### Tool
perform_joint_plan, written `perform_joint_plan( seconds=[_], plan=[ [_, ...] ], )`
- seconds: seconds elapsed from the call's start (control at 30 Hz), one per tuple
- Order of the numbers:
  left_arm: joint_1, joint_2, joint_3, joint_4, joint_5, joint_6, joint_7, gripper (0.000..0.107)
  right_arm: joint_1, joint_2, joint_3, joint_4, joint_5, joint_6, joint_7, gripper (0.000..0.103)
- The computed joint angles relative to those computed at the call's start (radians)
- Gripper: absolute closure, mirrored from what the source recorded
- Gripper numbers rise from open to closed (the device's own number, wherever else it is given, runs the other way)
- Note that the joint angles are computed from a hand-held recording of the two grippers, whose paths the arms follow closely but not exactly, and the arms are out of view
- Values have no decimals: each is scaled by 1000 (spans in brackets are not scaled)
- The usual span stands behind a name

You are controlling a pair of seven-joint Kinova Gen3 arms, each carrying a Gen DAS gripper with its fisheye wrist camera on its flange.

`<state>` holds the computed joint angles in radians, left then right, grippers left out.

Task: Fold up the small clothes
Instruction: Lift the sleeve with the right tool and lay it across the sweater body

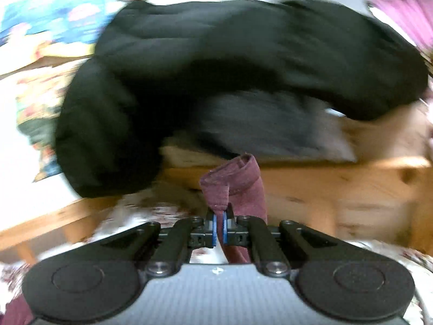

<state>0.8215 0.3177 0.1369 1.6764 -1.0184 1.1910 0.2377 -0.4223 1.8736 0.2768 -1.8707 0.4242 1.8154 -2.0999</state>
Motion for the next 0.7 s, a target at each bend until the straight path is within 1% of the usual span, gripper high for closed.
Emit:
perform_joint_plan(
  seconds=[0.13,0.27,0.33,0.4,0.53,0.7],
  plan=[
    [3,-18,-4,55,-19,-11,85,5,-45,-19,35,22,-71,-61,56,98],
    [-15,-43,-1,115,-31,-24,189,5,-100,-28,38,36,-159,-106,107,98],
    [-28,-57,3,141,-37,-31,231,5,-129,-26,32,48,-222,-130,136,98],
    [-42,-67,9,166,-48,-35,272,5,-154,-20,37,43,-278,-125,176,98],
    [-70,-79,20,197,-56,-53,327,5,-196,4,51,19,-407,-83,283,98],
    [-82,-87,32,223,-79,-54,377,5,-255,30,51,14,-517,-17,372,98]
  ],
)
